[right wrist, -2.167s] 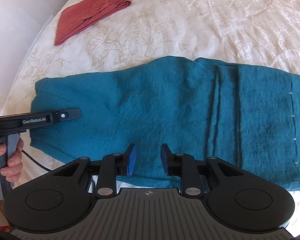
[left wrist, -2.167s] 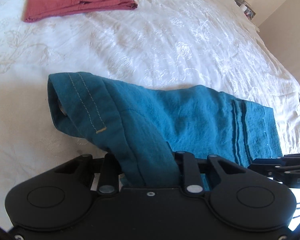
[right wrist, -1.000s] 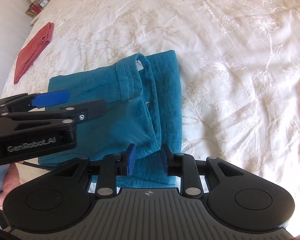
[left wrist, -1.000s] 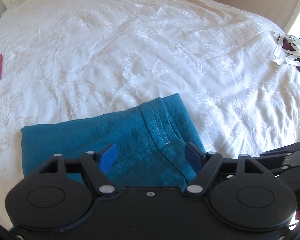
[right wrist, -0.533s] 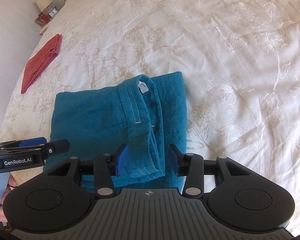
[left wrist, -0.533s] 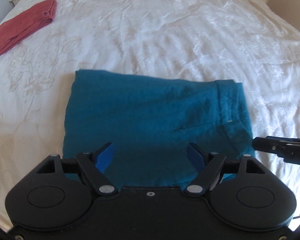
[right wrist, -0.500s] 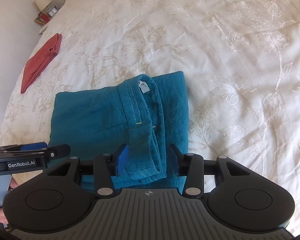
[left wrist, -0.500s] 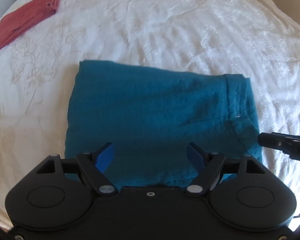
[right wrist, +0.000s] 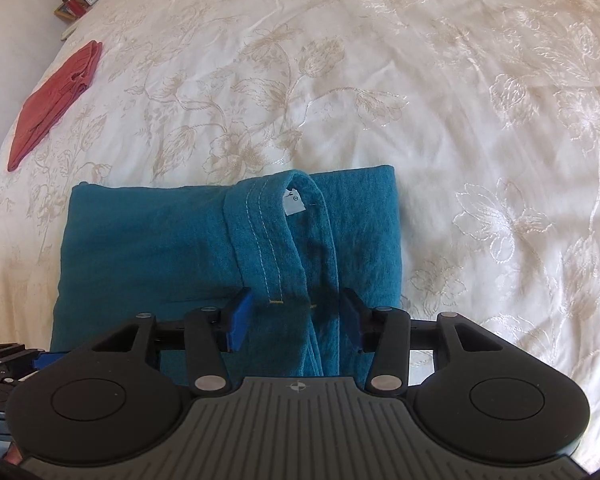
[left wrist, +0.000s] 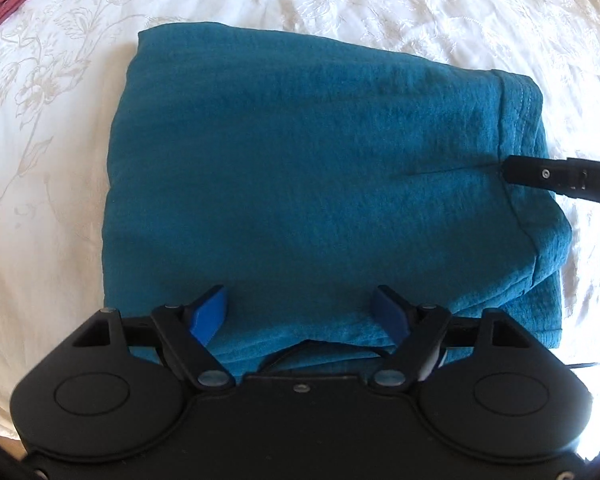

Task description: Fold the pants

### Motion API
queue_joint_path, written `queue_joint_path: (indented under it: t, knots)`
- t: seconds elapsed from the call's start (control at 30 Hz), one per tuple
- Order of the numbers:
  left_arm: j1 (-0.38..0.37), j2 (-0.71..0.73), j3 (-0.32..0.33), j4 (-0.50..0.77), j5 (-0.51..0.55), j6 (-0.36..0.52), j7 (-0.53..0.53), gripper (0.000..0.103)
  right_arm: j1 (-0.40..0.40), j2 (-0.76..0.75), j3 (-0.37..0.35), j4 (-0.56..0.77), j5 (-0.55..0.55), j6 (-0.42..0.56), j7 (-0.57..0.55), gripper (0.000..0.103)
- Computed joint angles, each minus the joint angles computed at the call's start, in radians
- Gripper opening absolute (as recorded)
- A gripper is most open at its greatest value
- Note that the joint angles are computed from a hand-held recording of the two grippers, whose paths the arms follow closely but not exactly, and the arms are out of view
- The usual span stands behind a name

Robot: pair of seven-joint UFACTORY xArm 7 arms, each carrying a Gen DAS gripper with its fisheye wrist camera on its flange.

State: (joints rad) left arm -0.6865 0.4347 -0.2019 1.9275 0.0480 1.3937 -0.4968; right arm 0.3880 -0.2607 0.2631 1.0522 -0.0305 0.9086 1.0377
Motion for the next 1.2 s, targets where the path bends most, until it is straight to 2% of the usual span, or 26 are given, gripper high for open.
queue_joint_path:
  t: [0.2,0.53,0.7,0.73,0.77,0.8,0.93,1.07,1.2]
  knots:
    - [0.014,0.005,-0.001,0.001,-0.023,-0.007,0.02,0.08,0.009,0.0,-0.013,-0.04,0.048,-0.037,-0.022,0.052]
    - [0.06,-0.088,0.001,-0.095,-0.024,-0.049,0.027,0.08,0.041,-0.057,-0.011,-0.098,0.158,-0.068,-0.042,0.055]
    - [0.077,-0.125,0.003,-0.13,-0.006,-0.054,0.02,0.08,0.044,-0.061,-0.021,-0.141,0.225,-0.134,-0.012,0.06]
    - [0.081,-0.129,0.002,-0.133,-0.007,-0.049,0.016,0.08,0.047,-0.063,-0.025,-0.15,0.243,-0.153,-0.011,0.053]
    - [0.087,-0.141,0.003,-0.143,-0.009,-0.048,0.011,0.08,0.05,-0.061,-0.028,-0.151,0.256,-0.162,-0.014,0.029]
    - [0.092,-0.15,0.004,-0.151,-0.009,-0.049,0.001,0.08,0.052,-0.058,-0.028,-0.145,0.258,-0.163,-0.016,0.021]
    - [0.113,-0.192,0.003,-0.203,-0.007,-0.057,-0.021,0.08,0.042,-0.041,0.011,-0.061,0.158,-0.096,0.008,0.015]
    - [0.137,-0.23,0.004,-0.234,0.001,-0.057,-0.019,0.08,0.035,-0.086,0.046,0.003,0.073,-0.082,0.067,0.014]
    - [0.165,-0.255,0.006,-0.25,0.005,-0.07,-0.006,0.08,0.017,-0.157,0.076,0.017,0.019,0.023,0.145,0.014]
